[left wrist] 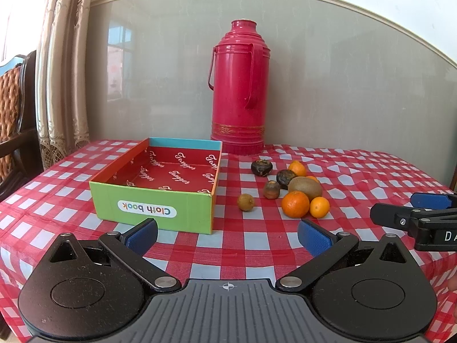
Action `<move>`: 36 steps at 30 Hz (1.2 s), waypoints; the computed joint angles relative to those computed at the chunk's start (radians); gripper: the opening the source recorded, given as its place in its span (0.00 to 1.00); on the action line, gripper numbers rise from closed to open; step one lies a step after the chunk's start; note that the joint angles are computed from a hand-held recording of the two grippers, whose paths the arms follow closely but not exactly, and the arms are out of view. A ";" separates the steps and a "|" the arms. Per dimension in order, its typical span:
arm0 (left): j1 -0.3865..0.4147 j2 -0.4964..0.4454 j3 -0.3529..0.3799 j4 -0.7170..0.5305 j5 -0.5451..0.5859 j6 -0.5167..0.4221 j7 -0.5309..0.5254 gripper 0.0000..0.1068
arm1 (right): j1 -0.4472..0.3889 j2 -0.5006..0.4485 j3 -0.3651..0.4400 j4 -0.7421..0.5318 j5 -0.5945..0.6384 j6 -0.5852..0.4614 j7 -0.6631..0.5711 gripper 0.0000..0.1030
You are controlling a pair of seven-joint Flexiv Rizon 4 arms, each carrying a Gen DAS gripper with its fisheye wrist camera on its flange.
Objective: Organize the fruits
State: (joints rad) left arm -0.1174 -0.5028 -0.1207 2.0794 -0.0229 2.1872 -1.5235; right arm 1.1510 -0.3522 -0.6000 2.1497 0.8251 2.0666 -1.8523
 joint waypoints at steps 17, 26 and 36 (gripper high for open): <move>0.005 -0.001 -0.003 -0.004 0.009 -0.004 -0.006 0.96 | -0.008 0.002 0.010 -0.004 0.009 0.000 -0.013 0.95; 0.008 -0.002 -0.005 -0.006 0.012 -0.008 -0.006 0.96 | -0.008 0.003 0.010 -0.005 0.010 -0.001 -0.014 0.95; 0.049 0.003 -0.049 -0.012 0.049 -0.051 -0.027 0.96 | 0.005 -0.005 -0.008 -0.014 0.048 0.019 -0.028 0.95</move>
